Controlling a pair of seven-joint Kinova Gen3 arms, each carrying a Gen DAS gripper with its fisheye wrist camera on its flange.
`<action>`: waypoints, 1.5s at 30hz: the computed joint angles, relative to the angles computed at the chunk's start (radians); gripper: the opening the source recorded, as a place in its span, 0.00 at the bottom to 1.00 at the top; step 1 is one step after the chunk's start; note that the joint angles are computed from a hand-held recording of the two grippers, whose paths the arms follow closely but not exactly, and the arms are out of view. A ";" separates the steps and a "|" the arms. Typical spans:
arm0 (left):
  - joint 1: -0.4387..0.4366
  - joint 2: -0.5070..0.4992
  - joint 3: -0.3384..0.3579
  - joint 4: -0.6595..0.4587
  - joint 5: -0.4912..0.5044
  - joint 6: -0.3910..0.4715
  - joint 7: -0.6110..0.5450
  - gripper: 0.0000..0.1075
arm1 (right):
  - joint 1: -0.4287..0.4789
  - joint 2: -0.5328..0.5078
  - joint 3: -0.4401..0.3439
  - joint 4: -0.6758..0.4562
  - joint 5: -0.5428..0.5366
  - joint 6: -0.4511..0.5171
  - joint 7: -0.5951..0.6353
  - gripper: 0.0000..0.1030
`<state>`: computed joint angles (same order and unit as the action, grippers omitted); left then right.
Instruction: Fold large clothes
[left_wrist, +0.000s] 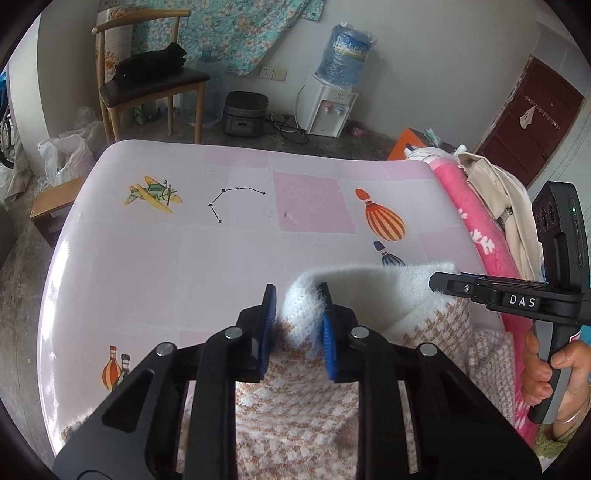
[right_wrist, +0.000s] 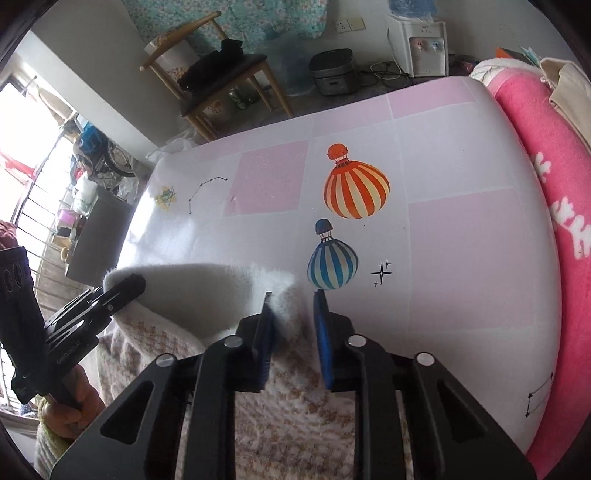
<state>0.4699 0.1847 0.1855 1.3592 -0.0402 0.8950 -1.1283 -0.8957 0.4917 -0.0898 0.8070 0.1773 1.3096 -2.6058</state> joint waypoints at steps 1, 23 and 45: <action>-0.010 -0.023 0.003 0.019 0.024 -0.006 -0.016 0.16 | -0.018 -0.007 0.002 -0.009 0.014 0.014 0.002 0.15; 0.029 -0.343 0.154 0.385 -0.082 0.047 0.015 0.10 | -0.349 -0.121 -0.076 0.022 0.191 0.223 -0.041 0.49; -0.131 -0.404 0.077 0.337 0.185 0.016 -0.158 0.11 | -0.355 0.065 0.021 -0.071 0.154 0.098 0.040 0.31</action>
<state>0.3384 -0.2192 0.2621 1.6966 0.1452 0.9107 -1.2864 -1.2505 0.5566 -0.0684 0.7357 0.3313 1.4077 -2.5658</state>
